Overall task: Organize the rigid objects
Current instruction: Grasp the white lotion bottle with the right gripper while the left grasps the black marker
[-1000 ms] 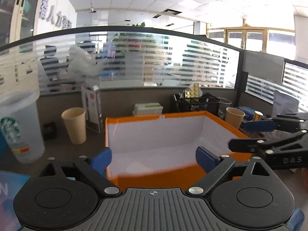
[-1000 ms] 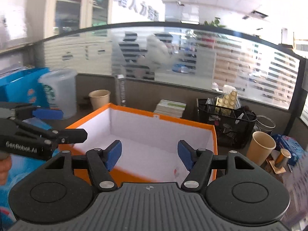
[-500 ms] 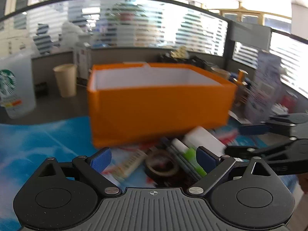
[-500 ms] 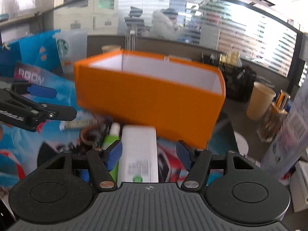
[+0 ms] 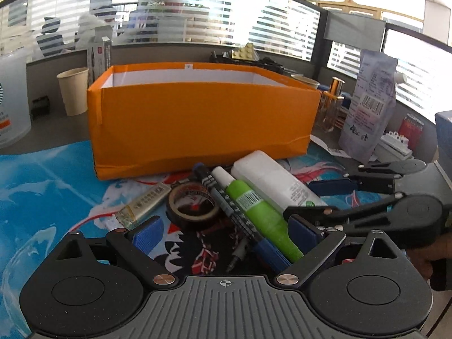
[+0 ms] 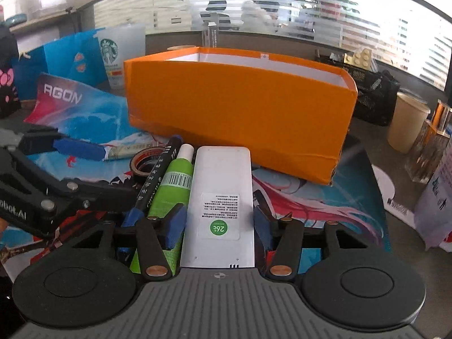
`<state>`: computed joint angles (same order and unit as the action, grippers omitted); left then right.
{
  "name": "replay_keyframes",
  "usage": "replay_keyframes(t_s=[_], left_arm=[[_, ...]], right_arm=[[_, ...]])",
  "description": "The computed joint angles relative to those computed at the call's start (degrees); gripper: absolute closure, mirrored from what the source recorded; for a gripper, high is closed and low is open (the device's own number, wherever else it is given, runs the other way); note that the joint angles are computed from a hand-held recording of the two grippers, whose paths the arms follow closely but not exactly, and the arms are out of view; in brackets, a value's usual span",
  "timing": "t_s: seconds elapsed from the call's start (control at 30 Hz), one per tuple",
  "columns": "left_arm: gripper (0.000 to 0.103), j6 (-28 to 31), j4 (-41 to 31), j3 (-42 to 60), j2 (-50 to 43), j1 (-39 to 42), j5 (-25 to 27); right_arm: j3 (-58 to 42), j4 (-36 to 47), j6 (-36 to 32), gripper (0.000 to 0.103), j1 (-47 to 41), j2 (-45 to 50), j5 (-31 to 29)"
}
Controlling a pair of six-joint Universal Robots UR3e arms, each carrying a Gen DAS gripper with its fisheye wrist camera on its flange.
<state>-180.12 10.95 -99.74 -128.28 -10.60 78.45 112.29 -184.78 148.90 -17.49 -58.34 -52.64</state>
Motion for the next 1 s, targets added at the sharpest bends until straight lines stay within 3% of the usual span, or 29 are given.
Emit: replay_keyframes(t_s=[0.2,0.5,0.57,0.63,0.67,0.73,0.8,1.0], left_arm=[[0.007,-0.35,-1.15,1.4,-0.83,-1.27,0.68],[0.008,-4.26,-4.5,5.87,-3.92,-1.76,0.15],[0.015,-5.21,-4.88,6.04,-4.04,-1.42,-0.3],[0.036,-5.09,-4.48,5.87,-4.14,-0.98,-1.76],[0.041,-5.13,-4.27,5.76,-4.15,-0.76,-2.59],[0.062,-5.88,-3.22,5.12,-4.36,0.67,-7.07],[0.066,-6.72,-3.38,4.94,-4.59,1.96,-10.58],[0.074,-7.04,-4.29,4.99,-4.23,3.27,-12.18]], right_arm=[[-1.14,0.39,-0.15,0.046,-1.33,2.11,0.01],[-1.28,-4.79,-1.1,0.047,-1.01,4.86,0.59],[-1.02,-5.11,-0.62,0.047,-1.43,4.96,1.19],[-0.89,-4.71,-0.41,0.047,-1.78,4.71,1.62],[-0.64,-4.57,-0.39,0.047,-2.02,4.53,1.88],[-0.48,-4.38,-0.64,0.047,-2.49,4.47,2.43],[-0.07,-4.84,-0.27,0.047,-2.54,4.34,2.34],[0.93,-6.0,0.19,0.048,-2.19,3.87,1.25]])
